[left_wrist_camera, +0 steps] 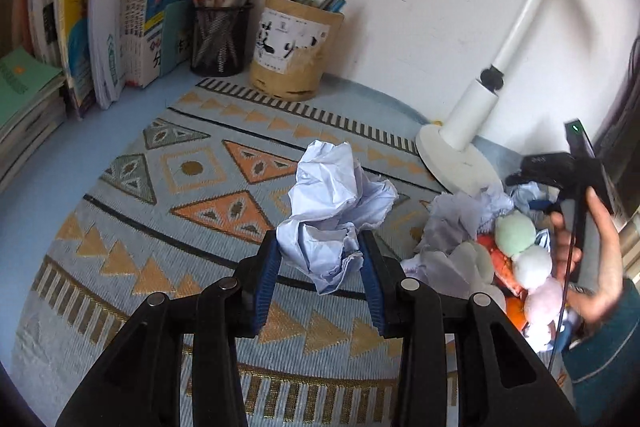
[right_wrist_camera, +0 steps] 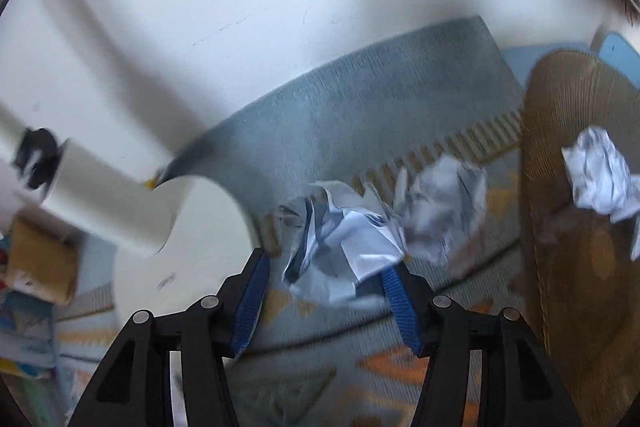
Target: Organize objects
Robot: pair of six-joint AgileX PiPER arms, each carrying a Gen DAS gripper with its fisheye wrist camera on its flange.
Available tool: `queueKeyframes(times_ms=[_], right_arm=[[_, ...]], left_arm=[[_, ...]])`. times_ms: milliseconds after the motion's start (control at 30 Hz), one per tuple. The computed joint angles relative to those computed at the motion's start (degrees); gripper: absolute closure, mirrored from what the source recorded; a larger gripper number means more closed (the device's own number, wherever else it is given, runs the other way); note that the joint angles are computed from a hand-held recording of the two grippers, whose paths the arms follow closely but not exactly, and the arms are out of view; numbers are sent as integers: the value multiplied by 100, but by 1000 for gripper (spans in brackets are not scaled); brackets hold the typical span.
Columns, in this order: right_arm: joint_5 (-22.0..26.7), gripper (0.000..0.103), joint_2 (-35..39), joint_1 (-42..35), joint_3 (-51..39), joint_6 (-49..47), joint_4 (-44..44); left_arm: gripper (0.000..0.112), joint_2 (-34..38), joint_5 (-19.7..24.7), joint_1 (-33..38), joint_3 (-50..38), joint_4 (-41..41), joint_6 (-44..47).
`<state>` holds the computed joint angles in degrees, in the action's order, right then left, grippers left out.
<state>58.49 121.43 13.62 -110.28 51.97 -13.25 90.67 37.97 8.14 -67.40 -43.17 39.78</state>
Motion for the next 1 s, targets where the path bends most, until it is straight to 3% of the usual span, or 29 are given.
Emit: queueKeyframes(times_ms=[133,233,300,433,500,600,667,733,800,1000], right_arm=[[-58,58,72,168,-19,88,-490],[-302,60,-245,171,406,-27,-304],[-563,60,-698,265,925,-171,-246],[-1149,60,-2439,814,2563,-320,-563],[-1212,60,-3244,1088,3161,-267,-784],[-1016,59,-4429,1667,4144,72,-1229],[-695,58,-5303,2233,5111,812,-1810],[-212,58,-6101,3061,6111,1798,-2375],[113,58,-6468,3687,6784,2439,-2583],[140,58,-7109,4343,7769,2837,-2685]], left_arm=[[76,-230,-416,-305,215,345,-60],[76,-294,-534,-397,277,507,-134],[76,-294,-568,-389,289,509,-153],[76,-465,-763,-389,456,626,-358],[76,-701,-754,-450,643,836,-615],[76,-1339,-560,-508,1246,610,-518],[76,-1777,-540,-706,1677,753,-755],[76,-2151,-720,-1133,1974,1414,-1398],[75,-2362,-896,-1557,2081,2188,-2127],[75,-2546,-782,-1882,2196,2540,-2732]])
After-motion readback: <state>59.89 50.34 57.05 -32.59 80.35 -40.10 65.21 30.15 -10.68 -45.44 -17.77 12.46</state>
